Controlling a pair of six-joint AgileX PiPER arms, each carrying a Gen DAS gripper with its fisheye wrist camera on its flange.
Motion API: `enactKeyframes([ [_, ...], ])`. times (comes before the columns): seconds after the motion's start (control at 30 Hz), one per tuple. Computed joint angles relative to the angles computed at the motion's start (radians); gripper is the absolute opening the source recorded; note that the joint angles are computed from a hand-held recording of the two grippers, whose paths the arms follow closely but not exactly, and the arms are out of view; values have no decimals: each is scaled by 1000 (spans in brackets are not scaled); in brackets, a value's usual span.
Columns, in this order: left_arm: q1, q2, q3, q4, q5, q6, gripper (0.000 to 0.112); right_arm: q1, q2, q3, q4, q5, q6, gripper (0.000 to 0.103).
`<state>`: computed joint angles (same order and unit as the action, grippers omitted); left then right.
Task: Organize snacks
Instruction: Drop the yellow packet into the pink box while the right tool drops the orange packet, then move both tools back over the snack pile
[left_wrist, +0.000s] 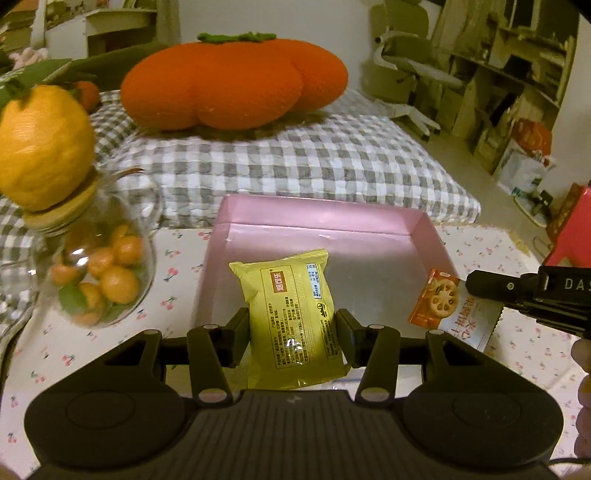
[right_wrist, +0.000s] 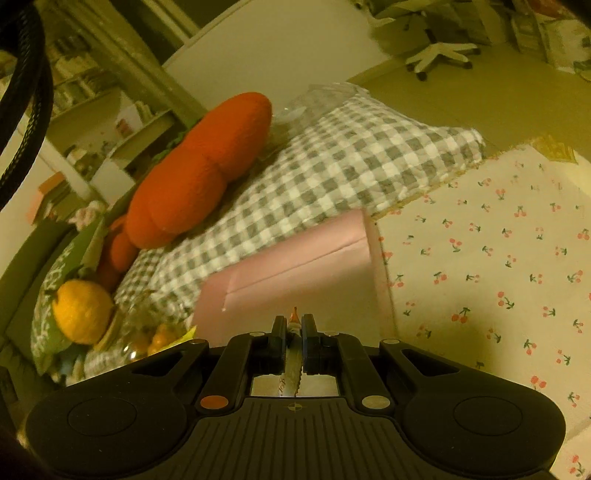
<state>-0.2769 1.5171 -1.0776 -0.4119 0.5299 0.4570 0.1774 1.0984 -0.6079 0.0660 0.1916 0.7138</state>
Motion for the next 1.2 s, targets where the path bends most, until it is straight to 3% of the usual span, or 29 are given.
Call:
enactKeyframes([
  [0.07, -22, 31, -15, 39, -17, -41, 46, -8, 25, 4, 7, -23, -2, 6],
  [0.43, -44, 148, -73, 125, -61, -150, 46, 1, 86, 9, -260, -30, 235, 9],
  [0.57, -40, 157, -65, 116, -79, -144, 47, 3, 89, 4, -271, -16, 236, 15],
  [0.63, -45, 157, -62, 138, -77, -155, 49, 0, 89, -3, -198, -6, 156, 16],
  [0.67, -50, 155, -59, 146, -80, -156, 52, 0, 89, -9, -176, 6, 130, 18],
  [0.77, -51, 142, -52, 131, -78, -126, 72, 13, 83, -19, -225, 33, 178, 49],
  [0.8, -51, 138, -50, 124, -82, -117, 73, 15, 78, -18, -229, 36, 182, 60],
  [1.0, -44, 83, -16, 99, -66, -68, 83, 26, 31, -30, -242, 94, 188, 72],
  [1.2, -14, 19, 32, 40, -31, -26, 90, 69, -24, -50, -317, 202, 245, 78],
])
